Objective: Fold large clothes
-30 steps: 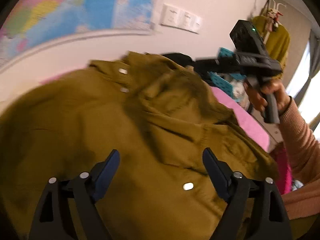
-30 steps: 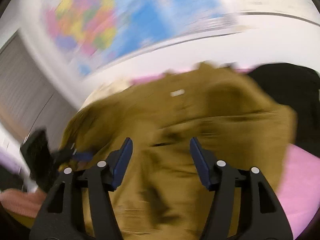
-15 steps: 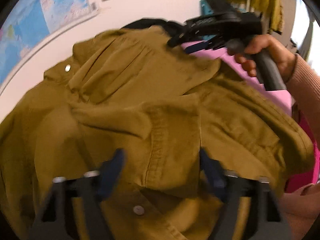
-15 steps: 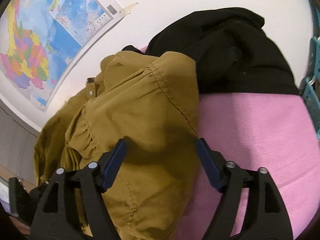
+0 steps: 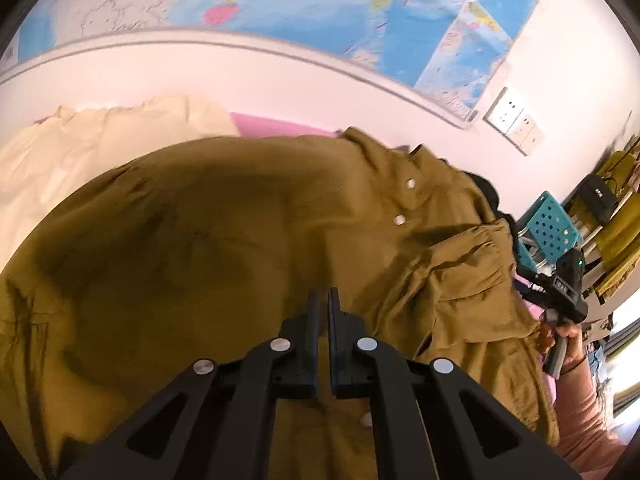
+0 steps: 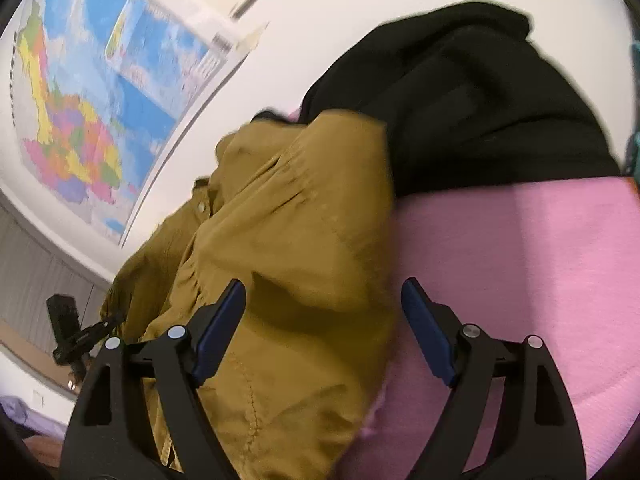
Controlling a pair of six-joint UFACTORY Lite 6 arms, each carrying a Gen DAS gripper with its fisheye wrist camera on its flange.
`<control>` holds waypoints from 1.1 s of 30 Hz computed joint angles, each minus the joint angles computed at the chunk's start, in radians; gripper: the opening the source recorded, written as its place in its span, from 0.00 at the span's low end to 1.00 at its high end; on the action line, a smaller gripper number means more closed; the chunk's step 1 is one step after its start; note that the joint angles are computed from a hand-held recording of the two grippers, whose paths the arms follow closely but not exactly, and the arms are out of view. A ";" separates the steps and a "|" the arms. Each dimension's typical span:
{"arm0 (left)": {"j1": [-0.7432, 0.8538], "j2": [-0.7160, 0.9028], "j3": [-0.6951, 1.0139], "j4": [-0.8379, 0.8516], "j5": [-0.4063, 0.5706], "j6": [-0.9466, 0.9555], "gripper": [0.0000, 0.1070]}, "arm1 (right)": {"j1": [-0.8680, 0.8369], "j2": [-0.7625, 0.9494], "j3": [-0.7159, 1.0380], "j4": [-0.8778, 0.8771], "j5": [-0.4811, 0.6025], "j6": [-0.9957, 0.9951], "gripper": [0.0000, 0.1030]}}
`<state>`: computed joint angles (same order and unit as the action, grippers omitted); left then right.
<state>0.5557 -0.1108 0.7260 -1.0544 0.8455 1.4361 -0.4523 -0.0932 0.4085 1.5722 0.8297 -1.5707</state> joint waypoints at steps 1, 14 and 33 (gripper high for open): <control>0.013 0.010 -0.001 0.007 0.015 0.019 0.27 | 0.034 0.015 0.006 0.027 -0.010 -0.014 0.77; -0.352 -0.120 -0.243 0.040 -0.335 0.067 0.21 | 0.066 0.021 0.010 0.049 -0.007 -0.025 0.78; -0.400 0.088 -0.017 -0.012 -0.556 0.010 0.27 | 0.206 -0.053 0.053 -0.017 -0.247 0.094 0.10</control>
